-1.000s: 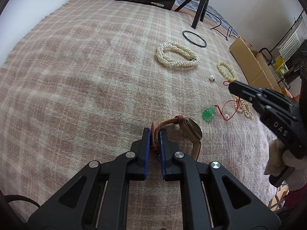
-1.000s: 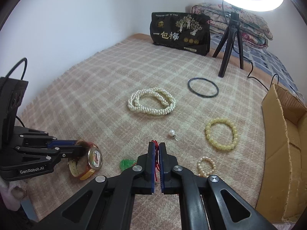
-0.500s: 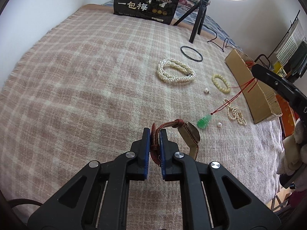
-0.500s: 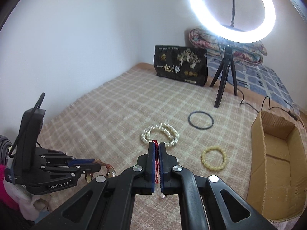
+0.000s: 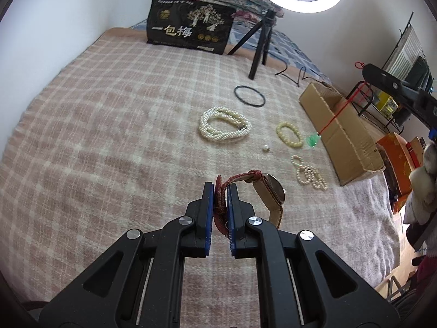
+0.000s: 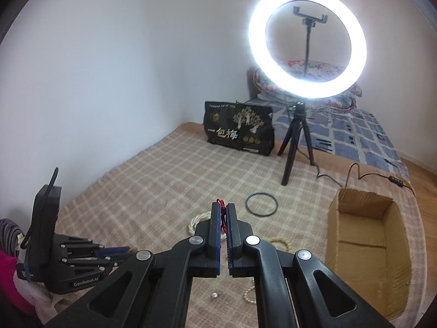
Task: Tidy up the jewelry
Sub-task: 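Carry the watch with the left gripper while the right carries the pendant over the cardboard box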
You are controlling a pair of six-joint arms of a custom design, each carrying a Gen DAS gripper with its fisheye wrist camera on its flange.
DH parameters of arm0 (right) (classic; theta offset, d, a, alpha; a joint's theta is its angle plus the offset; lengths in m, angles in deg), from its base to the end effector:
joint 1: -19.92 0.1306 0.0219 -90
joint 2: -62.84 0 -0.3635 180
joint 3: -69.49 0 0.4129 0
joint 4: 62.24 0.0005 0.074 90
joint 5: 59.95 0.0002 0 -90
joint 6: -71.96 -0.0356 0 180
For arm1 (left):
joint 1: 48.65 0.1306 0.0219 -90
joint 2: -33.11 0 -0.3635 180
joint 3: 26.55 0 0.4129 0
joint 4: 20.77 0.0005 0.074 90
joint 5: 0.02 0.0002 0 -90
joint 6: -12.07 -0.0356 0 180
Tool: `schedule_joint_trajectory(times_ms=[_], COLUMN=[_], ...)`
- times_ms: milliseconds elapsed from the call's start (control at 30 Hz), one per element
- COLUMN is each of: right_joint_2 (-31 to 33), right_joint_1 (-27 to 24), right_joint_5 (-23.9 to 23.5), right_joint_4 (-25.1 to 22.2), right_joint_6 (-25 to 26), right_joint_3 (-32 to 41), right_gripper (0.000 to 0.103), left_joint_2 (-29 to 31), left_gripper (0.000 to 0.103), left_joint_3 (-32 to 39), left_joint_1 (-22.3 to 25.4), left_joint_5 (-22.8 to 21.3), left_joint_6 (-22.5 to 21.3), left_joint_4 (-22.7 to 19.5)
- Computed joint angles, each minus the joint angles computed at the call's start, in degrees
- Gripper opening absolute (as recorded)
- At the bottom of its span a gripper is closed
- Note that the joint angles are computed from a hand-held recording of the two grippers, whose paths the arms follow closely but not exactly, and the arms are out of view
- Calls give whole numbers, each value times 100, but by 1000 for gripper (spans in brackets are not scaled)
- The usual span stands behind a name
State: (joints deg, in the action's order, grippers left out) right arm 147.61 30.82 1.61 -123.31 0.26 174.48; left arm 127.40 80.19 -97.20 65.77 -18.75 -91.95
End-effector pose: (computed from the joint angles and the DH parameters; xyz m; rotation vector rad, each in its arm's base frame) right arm 0.4444 0.1023 0.5663 -0.8060 2.0768 0.4943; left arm 0.3464 -0.3710 0.4910 -0.3774 2.4522 -0.2466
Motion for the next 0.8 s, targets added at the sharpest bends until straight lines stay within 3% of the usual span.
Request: schedule_joint_trajectory(times_ms=[167,433,633,800], right_joint_2=[309,1063,1535,1958], right_joint_1=[-338,-780,-1062,-1268], right_joint_5=[-57,266,646,794], right_joint_4=[-133,-629,-766,-836], right_joint_6=[-213,-124,121,164], right_joint_3=[573,1832,2496,3000], right_gripper=[0,0,0,0], left_joint_2=[257,810,1475,2301], left_gripper=[8,8,8,8], left_joint_3=[489,1356,2363,3603], left_joint_1=[-29,-31,-29,-32], left_joint_5=[-4,60,116,242], left_joint_6=[-246,-649,-1045,-1400], left_joint_4=[24,54,-19,-227])
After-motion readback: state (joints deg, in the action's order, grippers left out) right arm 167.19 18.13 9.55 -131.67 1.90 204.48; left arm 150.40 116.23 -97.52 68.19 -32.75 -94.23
